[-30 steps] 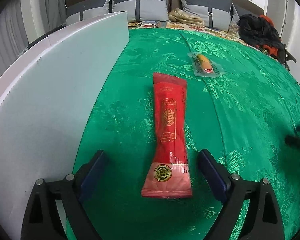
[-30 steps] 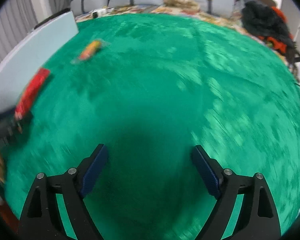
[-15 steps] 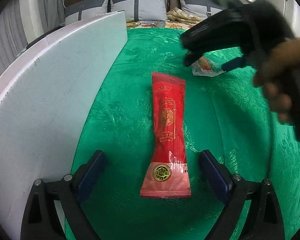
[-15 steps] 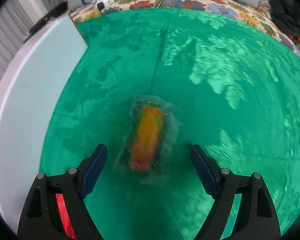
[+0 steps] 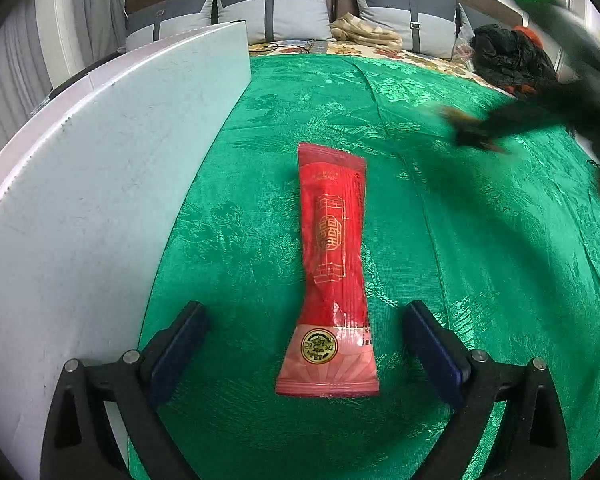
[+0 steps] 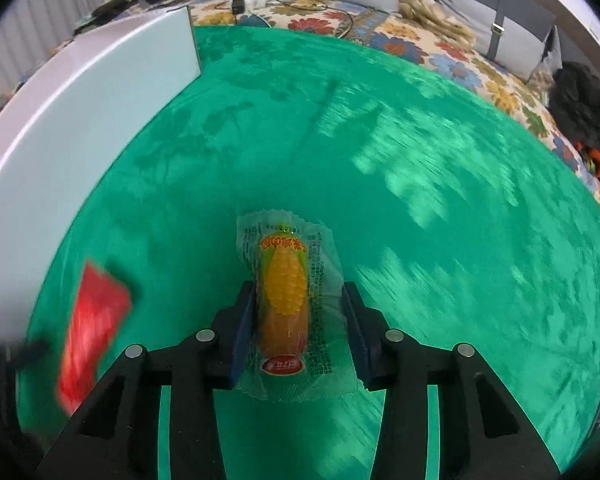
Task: Organize snacks
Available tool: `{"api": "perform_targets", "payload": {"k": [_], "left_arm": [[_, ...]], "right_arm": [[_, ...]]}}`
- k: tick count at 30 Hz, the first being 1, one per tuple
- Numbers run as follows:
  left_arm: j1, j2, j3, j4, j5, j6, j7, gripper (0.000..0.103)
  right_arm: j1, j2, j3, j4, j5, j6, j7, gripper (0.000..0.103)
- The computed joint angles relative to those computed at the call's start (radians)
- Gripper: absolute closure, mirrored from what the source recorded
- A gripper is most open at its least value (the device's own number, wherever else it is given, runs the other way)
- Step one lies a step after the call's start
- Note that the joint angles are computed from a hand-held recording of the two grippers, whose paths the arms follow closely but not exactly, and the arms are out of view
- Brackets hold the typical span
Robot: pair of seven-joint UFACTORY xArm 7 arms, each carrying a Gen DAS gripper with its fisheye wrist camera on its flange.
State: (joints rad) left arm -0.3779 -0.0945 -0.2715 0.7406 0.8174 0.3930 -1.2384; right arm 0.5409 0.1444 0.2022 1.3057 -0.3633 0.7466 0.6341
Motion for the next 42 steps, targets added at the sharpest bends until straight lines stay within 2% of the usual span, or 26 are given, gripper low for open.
{"api": "perform_targets", "payload": {"k": [3, 4, 5, 8, 11, 12, 14, 18, 22, 25, 42], "left_arm": [[0.0, -0.002, 0.0, -0.001, -0.002, 0.0, 0.002, 0.006], [0.0, 0.0, 0.0, 0.0, -0.001, 0.0, 0.001, 0.006], [0.0, -0.002, 0.0, -0.001, -0.002, 0.0, 0.002, 0.006], [0.001, -0.002, 0.0, -0.002, -0.003, 0.0, 0.003, 0.006], [0.001, -0.001, 0.0, -0.001, -0.003, 0.0, 0.004, 0.005], [0.001, -0.003, 0.0, -0.002, -0.005, 0.0, 0.005, 0.005], [0.001, -0.002, 0.0, -0.001, -0.006, 0.0, 0.006, 0.005], [0.001, -0.002, -0.001, -0.001, -0.005, 0.0, 0.006, 0.005], [0.001, -0.001, -0.001, 0.0, -0.005, 0.0, 0.005, 0.005], [0.001, 0.001, -0.001, 0.002, -0.005, 0.001, 0.006, 0.005], [0.0, 0.0, 0.001, 0.002, -0.007, 0.001, 0.008, 0.005]], "right_arm": [[-0.033, -0.202, 0.006, -0.219, 0.052, -0.022, -0.034, 0.059], [-0.064, -0.248, 0.03, -0.271, 0.069, -0.037, -0.037, 0.058], [-0.058, -0.336, 0.012, -0.365, 0.096, -0.044, -0.029, 0.058], [-0.104, -0.514, 0.043, -0.55, 0.105, -0.066, 0.028, 0.058], [-0.14, -0.634, 0.078, -0.686, 0.12, -0.131, 0.079, 0.056], [-0.152, -0.666, 0.089, -0.736, 0.124, -0.178, 0.102, 0.05], [-0.189, -0.687, 0.124, -0.783, 0.113, -0.242, 0.148, 0.046], [-0.233, -0.708, 0.163, -0.834, 0.099, -0.302, 0.21, 0.034], [-0.285, -0.718, 0.237, -0.848, 0.026, -0.324, 0.277, 0.024], [-0.288, -0.726, 0.236, -0.866, 0.012, -0.344, 0.296, 0.019], [-0.281, -0.721, 0.226, -0.867, -0.007, -0.339, 0.314, 0.016]]}}
